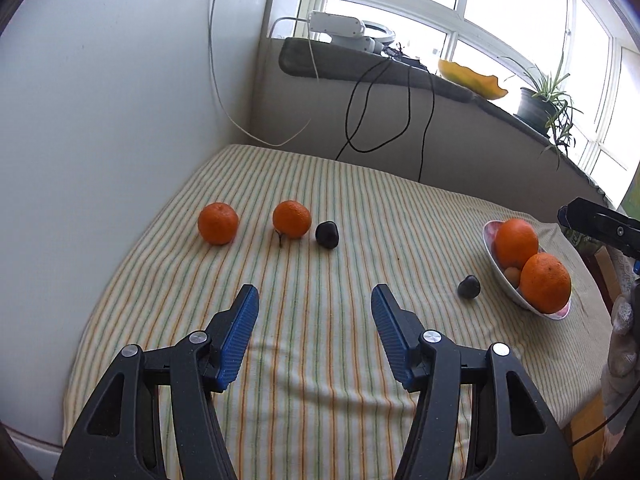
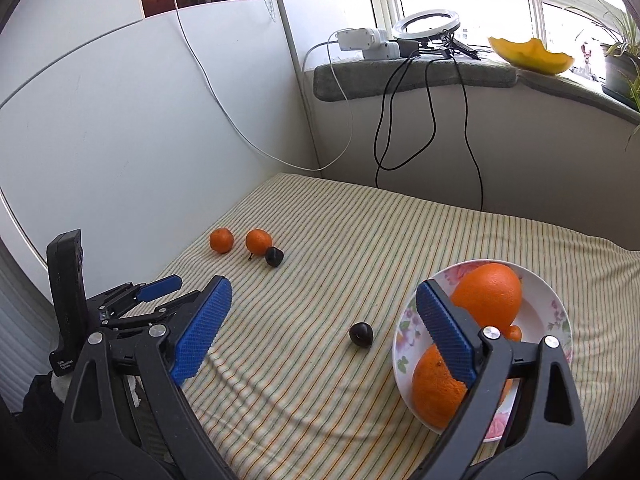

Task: Organize fruits
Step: 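Move both grippers away from the plate toward the tangerine and dark plum, then grasp a small tangerine with left gripper while right gripper grasps a dark plum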

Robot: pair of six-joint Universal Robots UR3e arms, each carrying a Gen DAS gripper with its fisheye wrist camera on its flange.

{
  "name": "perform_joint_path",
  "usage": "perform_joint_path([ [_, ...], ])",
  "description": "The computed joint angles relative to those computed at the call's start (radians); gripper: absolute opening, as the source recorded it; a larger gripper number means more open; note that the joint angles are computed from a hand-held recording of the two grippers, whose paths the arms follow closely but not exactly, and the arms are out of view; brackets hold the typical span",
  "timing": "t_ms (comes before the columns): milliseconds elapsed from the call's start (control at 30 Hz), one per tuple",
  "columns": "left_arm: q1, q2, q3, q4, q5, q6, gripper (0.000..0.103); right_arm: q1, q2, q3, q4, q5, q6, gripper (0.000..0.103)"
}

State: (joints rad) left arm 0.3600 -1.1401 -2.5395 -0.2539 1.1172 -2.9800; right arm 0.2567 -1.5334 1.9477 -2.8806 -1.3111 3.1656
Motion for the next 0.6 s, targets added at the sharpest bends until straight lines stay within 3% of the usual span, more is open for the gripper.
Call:
perform_joint_path([
  [233, 0.115, -0.050, 0.007, -0.008, -0.075, 0.059, 0.043, 0.093, 0.176, -0.182, 0.058, -0.052, 0.006, 0.081],
  [600, 0.034, -0.336, 0.208, 0.073, -0.071, 0.044, 0.035, 0.163, 0.483, -0.507, 0.181, -0.042, 0.044, 0.053],
])
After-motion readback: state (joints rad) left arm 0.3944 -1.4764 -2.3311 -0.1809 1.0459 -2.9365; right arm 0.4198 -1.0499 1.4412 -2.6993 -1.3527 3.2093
